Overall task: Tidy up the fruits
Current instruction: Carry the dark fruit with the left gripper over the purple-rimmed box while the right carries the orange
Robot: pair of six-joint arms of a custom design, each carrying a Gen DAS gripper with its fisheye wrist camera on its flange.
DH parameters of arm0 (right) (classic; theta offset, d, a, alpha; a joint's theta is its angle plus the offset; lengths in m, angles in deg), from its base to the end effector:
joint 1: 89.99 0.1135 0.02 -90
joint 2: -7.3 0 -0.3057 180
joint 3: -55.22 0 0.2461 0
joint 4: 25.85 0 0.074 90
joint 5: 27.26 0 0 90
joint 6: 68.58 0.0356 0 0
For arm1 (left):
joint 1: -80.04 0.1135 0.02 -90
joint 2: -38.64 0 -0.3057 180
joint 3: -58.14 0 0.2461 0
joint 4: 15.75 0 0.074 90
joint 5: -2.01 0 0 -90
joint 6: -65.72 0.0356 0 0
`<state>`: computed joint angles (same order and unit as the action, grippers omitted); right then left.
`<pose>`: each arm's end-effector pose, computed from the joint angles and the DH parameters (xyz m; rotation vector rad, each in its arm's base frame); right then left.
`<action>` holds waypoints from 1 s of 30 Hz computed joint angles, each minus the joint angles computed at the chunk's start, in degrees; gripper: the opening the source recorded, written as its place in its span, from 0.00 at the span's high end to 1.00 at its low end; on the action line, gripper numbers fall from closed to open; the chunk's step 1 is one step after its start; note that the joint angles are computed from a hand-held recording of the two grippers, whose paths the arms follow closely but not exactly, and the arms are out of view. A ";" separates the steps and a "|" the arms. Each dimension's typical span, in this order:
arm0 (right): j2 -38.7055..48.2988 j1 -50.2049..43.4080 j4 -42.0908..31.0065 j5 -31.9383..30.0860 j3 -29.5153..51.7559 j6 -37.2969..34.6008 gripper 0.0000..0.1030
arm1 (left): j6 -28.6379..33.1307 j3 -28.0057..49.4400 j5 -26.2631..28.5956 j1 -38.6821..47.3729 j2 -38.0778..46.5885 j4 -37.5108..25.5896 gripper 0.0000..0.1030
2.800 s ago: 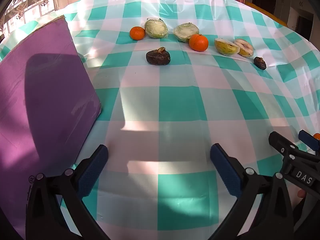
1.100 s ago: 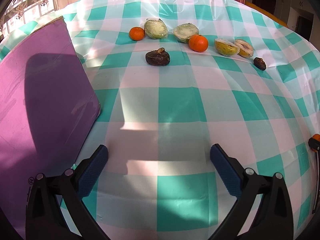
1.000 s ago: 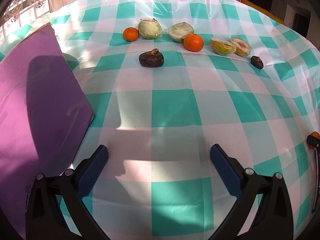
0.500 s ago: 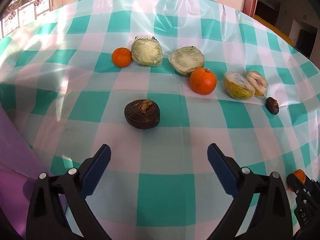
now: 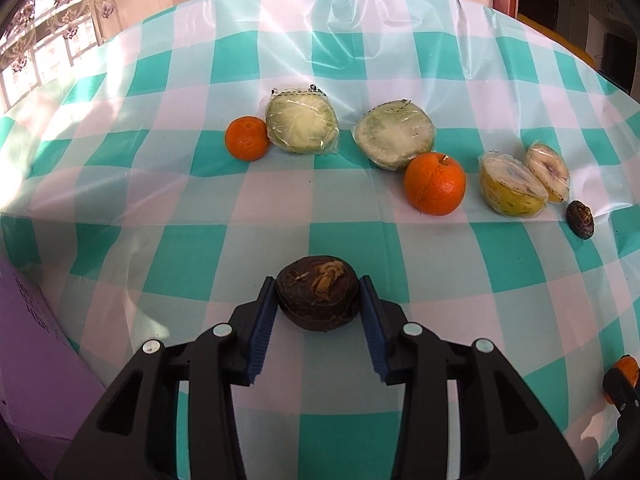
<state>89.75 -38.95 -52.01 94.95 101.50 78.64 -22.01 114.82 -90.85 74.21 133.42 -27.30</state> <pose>0.1574 0.1645 0.1791 0.3014 2.4003 0.0733 0.3086 -0.0297 0.1828 0.1498 2.4316 0.0330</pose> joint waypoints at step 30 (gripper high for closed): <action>0.08 7.75 0.85 2.03 -0.07 2.92 0.65 | 1.04 -27.89 13.13 7.99 -49.97 -18.16 0.60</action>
<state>89.83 -31.20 -51.16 96.98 101.43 81.56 -20.98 86.92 -77.72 82.20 83.45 -45.45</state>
